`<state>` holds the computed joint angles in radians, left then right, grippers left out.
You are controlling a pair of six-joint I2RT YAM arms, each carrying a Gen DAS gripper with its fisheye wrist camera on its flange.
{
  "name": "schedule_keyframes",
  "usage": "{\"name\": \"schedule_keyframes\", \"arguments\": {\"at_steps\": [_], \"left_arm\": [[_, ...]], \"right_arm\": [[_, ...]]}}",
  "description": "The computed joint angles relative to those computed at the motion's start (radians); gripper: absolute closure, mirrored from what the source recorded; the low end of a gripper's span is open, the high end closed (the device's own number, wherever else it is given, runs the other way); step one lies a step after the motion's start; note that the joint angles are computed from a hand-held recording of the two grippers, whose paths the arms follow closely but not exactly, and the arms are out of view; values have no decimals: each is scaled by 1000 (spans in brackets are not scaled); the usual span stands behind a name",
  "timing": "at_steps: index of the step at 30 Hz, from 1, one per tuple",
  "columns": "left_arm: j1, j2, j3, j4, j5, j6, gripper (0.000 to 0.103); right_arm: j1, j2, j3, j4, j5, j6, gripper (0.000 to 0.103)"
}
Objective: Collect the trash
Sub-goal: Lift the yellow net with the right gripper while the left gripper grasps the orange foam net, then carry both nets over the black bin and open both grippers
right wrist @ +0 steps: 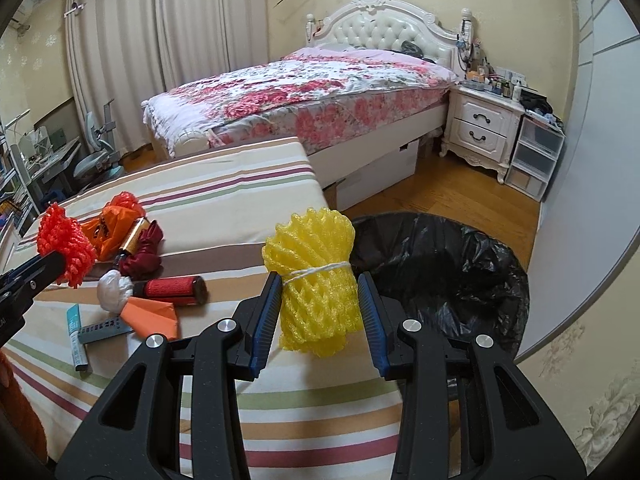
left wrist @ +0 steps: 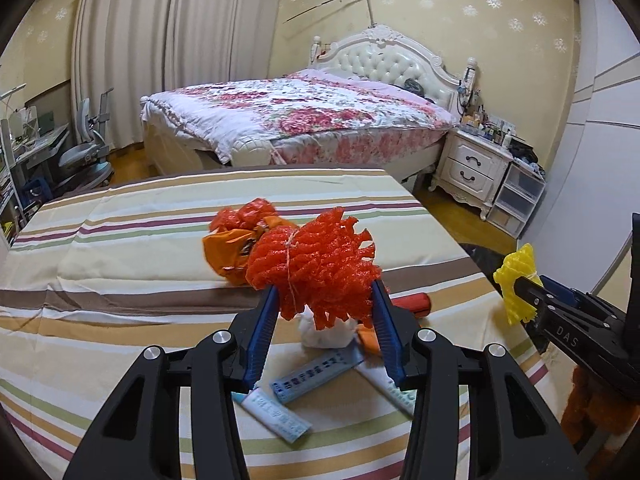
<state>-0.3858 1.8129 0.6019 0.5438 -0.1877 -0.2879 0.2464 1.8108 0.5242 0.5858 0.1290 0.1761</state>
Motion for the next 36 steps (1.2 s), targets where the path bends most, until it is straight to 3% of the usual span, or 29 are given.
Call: {"name": "schedule_keyframes", "arguments": {"at_steps": [9, 18, 31, 36], "left_arm": [[-123, 149, 214, -48, -13, 12, 56], [-197, 346, 496, -164, -2, 36, 56], [-253, 542, 789, -314, -14, 56, 56], [-252, 589, 869, -376, -4, 52, 49]], "right_arm": [[-155, 28, 21, 27, -16, -40, 65], [-274, 125, 101, 37, -65, -56, 65], [-369, 260, 232, 8, -131, -40, 64], [-384, 283, 255, 4, -135, -46, 56]]}}
